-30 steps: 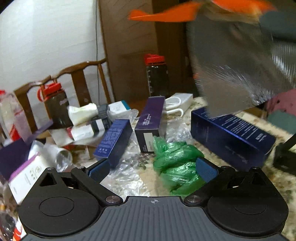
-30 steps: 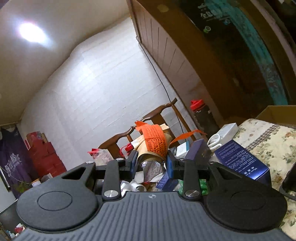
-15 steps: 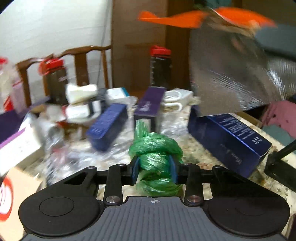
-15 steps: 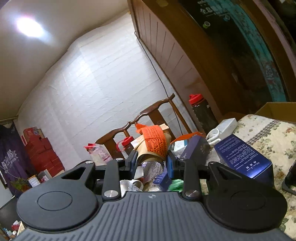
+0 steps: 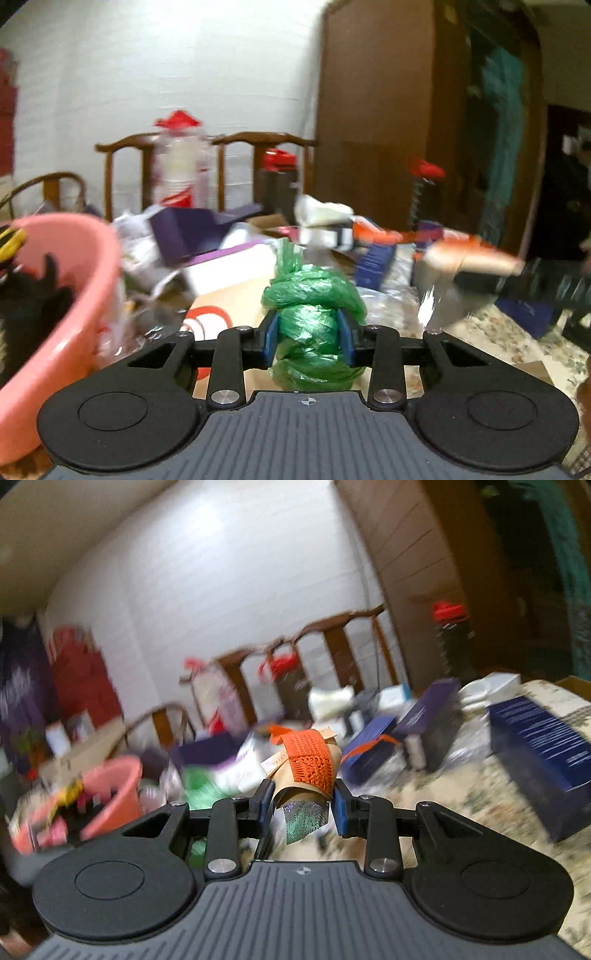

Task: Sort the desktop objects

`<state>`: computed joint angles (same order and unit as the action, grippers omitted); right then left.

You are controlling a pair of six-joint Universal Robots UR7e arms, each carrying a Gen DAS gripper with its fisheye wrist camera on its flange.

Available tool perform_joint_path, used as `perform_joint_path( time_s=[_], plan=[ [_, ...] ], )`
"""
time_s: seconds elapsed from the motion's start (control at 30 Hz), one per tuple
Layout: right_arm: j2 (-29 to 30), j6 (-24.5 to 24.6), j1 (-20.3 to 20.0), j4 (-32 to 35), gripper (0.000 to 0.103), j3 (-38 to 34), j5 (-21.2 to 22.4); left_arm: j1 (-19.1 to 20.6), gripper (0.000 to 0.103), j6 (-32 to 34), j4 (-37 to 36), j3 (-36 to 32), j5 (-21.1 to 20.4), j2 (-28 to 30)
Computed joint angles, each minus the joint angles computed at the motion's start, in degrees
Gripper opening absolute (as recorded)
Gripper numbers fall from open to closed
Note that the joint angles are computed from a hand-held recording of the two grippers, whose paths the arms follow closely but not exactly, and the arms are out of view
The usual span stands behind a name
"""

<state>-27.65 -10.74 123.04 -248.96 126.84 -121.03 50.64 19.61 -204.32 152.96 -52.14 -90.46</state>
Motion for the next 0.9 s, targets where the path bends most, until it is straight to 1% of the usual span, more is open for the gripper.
perform_joint_path(
  time_s=[0.07, 0.17, 0.27, 0.33, 0.43, 0.5, 0.57, 0.67, 0.9],
  plan=[
    [2.0, -1.1, 1.2, 2.2, 0.037, -1.9, -1.9, 0.6, 0.032, -0.9, 2.4, 0.0, -0.9, -2.6],
    [4.7, -2.2, 2.8, 4.4, 0.037, -4.5, -5.1, 0.1, 0.032, -0.7, 1.9, 0.7, -2.5, -4.5],
    [6.4, -4.1, 4.0, 4.0, 0.037, -6.0, -7.2, -2.2, 0.032, 0.8, 1.8, 2.4, -4.0, -8.1],
    [7.0, -4.9, 4.6, 2.4, 0.036, -6.4, -7.8, -3.3, 0.032, 2.1, -0.9, 3.1, -4.0, -7.8],
    [7.9, -6.7, 5.8, -0.7, 0.036, -7.3, -9.1, -3.4, 0.032, 3.5, -5.7, 3.1, -1.3, -4.3],
    [8.2, -7.8, 6.1, -1.5, 0.036, -7.8, -9.3, -2.8, 0.032, 3.4, -6.5, 2.6, 0.3, -2.7],
    [8.3, -8.1, 6.3, -1.2, 0.036, -7.9, -9.3, -1.7, 0.032, 3.4, -7.0, 1.8, 1.1, -0.9],
    [8.8, -8.9, 6.7, -0.8, 0.036, -8.4, -9.7, -0.3, 0.032, 2.8, -6.2, 1.2, 1.4, 0.0],
    [9.8, -9.6, 6.7, 0.3, 0.036, -9.4, -10.7, 0.0, 0.033, 2.2, -7.2, 1.1, 4.2, 2.5]
  ],
)
